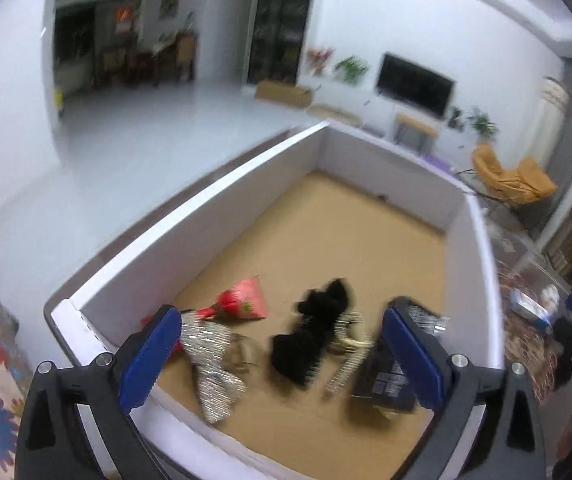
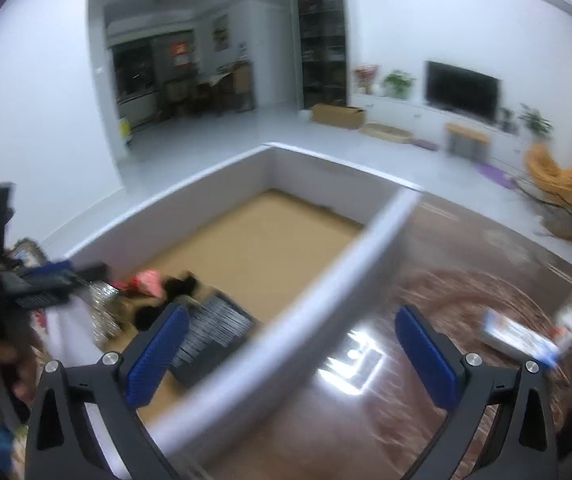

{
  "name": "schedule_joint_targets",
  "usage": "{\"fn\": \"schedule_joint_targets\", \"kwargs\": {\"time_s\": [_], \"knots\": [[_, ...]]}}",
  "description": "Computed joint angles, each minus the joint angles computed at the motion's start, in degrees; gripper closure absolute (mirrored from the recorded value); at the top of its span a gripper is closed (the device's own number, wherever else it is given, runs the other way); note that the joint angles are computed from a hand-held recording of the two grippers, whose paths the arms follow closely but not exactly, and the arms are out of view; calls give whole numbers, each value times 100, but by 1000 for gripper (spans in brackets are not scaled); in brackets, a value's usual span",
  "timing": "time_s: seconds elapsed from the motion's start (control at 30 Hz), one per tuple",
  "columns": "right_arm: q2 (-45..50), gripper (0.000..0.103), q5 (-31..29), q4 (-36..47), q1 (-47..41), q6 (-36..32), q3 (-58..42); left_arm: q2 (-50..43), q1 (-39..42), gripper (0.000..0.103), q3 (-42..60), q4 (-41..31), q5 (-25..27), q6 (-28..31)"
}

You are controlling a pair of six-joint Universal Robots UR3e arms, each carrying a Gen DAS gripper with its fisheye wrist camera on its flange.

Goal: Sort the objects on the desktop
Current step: 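Move both open tools back over the table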

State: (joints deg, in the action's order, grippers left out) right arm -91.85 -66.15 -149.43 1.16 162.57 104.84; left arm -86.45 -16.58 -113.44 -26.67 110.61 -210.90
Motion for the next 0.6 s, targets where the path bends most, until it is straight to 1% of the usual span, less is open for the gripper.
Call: {"fn": "schedule_joint_targets", "kwargs": {"time_s": [0.03,0.07,0.1,0.13,0.23,0.27,0.33,0.43,0.47,0.53,0.6], "knots": [[-294,0,139,24,-319,-145,333,-71,-246,0,98,47,169,22],[-662,0,302,61,-764,-399,794,-366,-529,0,436,29,375,13],[-996,0,428,199,-1240,-696,1184,-540,-841,0,677,-36,574,-10],[-1299,0,543,385,-1773,-1042,1576,-724,-1054,0,947,-105,659,-15],[-1932,0,779,1297,-3269,-2089,2243,-1260,-1732,0,1744,-234,741,-26],[-2056,0,855,1522,-3748,-2402,2384,-1495,-1930,0,2068,-272,748,6],[-2157,0,1018,1958,-4522,-2938,2515,-2021,-2296,0,2897,-580,783,35],[-2282,0,1064,2225,-5369,-3602,2689,-2821,-2700,0,4176,-969,522,99],[-2330,0,1053,2336,-5598,-3835,2711,-2978,-2787,0,4414,-1035,467,102],[-2242,0,820,2235,-5802,-4033,2817,-3559,-2964,0,5234,-1314,219,141],[-2083,0,704,2037,-5939,-4126,2938,-4262,-3098,0,6194,-1747,-7,189]]}}
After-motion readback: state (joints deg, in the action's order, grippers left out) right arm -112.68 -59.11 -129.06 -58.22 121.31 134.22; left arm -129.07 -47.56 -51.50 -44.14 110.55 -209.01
